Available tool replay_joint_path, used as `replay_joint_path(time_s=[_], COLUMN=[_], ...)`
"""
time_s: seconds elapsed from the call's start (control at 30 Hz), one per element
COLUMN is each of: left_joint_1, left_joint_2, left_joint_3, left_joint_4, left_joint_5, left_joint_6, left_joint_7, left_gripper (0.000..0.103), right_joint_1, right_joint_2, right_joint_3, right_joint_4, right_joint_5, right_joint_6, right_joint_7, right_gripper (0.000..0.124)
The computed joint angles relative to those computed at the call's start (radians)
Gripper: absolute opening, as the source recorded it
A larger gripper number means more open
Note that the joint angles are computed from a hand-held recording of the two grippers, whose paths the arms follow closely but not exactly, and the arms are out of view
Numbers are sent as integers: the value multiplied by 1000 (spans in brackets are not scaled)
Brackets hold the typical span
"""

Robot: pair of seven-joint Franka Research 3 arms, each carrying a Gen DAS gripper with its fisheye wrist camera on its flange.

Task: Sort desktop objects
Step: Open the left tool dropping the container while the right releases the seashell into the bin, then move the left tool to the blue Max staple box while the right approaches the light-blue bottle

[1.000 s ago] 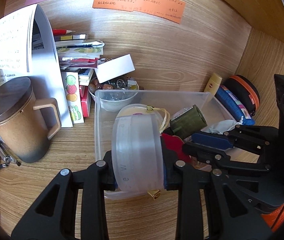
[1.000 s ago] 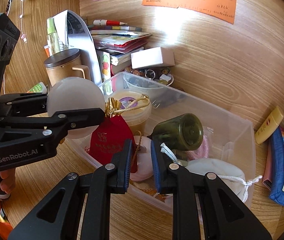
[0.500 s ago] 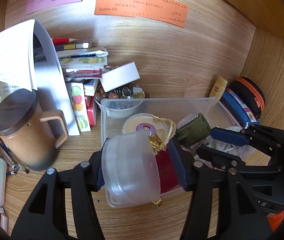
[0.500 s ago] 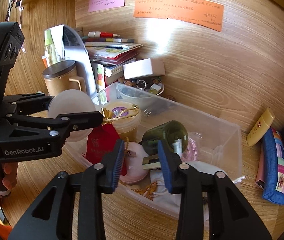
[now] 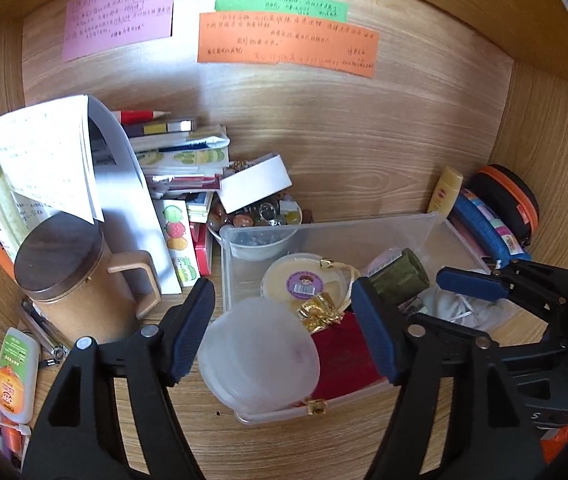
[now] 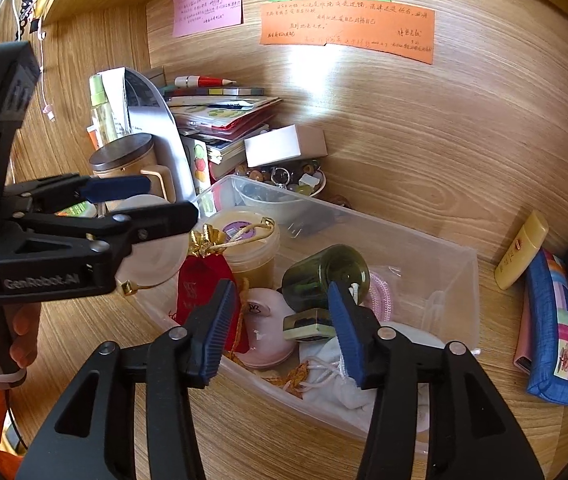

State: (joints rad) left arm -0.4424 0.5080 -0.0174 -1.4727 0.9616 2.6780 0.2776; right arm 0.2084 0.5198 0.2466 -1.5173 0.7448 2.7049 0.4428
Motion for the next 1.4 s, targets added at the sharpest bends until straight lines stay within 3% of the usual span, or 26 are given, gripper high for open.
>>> replay_joint_path(time_s=[0.33, 0.5, 0.63, 0.77, 0.93, 1.2, 1.4], left_joint_1=[-18, -22, -30, -26, -14, -18, -21], left_joint_2=[-55, -97, -126, -155, -175, -204, -202], left_joint_3=[-3, -14, -29, -59, -92, -122, -139], left_joint_4=[-58, -108, -142, -180, -219, -281, -309], left_joint_5=[90, 151, 216, 251, 239, 237, 215], left_joint_6=[-31, -41, -72, -98, -108, -120, -105], left_joint_7=[-60, -118, -168, -192, -191, -216, -211], left_gripper=[75, 83, 93, 95, 95, 95, 95], right_joint_1=[-11, -17, -22, -30, -20, 6, 33], right_joint_2=[-62, -114, -161, -210, -259, -308, -320], right_joint_3=[22, 26, 32, 46, 34, -30, -58], right_joint_4=[-93, -165, -231, -306, -383, -464, -522], right_joint_5=[47, 85, 129, 204, 291, 339, 342], right_joint_6=[102, 147, 188, 240, 267, 212, 242], right_joint_7=[-69, -112, -169, -251, -330, -300, -285], right_gripper=[64, 75, 77, 84, 84, 84, 84])
